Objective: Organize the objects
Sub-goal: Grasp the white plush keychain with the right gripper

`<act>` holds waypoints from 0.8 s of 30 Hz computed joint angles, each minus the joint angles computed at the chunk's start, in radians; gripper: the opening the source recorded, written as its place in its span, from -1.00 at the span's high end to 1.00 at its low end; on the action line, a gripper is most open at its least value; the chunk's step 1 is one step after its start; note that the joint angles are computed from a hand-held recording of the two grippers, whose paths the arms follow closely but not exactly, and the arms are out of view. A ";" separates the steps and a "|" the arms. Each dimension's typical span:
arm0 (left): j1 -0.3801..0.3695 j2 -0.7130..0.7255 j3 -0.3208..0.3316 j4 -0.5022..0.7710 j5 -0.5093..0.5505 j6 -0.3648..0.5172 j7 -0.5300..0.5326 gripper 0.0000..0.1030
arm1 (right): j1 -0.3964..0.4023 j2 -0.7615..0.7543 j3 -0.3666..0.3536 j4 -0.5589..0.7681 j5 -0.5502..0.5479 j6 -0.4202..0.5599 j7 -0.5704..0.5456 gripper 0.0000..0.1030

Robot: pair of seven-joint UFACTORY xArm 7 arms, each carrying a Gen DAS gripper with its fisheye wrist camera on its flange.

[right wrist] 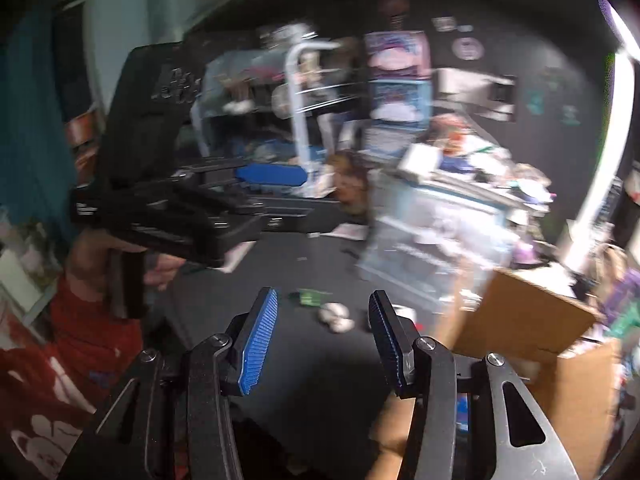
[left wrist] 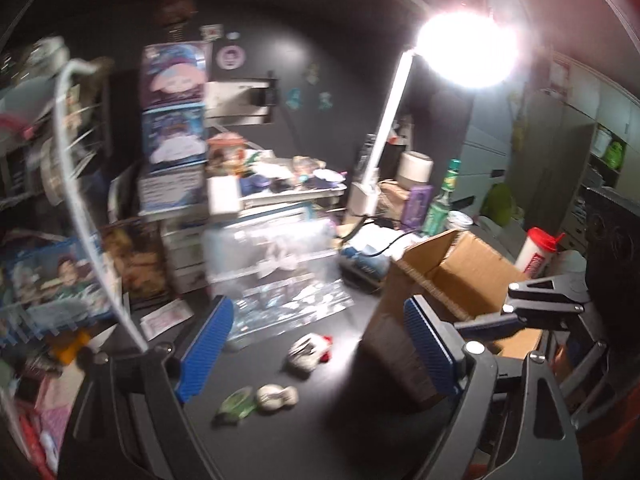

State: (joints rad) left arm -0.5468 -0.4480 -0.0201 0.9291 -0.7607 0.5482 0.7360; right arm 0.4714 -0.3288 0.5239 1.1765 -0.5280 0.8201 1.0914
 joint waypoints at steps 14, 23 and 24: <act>0.062 -0.072 0.125 -0.227 -0.074 -0.025 0.112 -0.66 | 0.106 0.359 -0.072 0.094 -0.275 0.171 0.423 0.15; 0.081 -0.028 0.134 -0.223 -0.152 0.023 0.202 -0.66 | 0.196 0.478 -0.211 0.176 -0.304 0.422 0.416 0.05; 0.086 -0.020 0.133 -0.217 -0.161 0.029 0.214 -0.66 | 0.206 0.486 -0.226 0.184 -0.302 0.433 0.418 0.02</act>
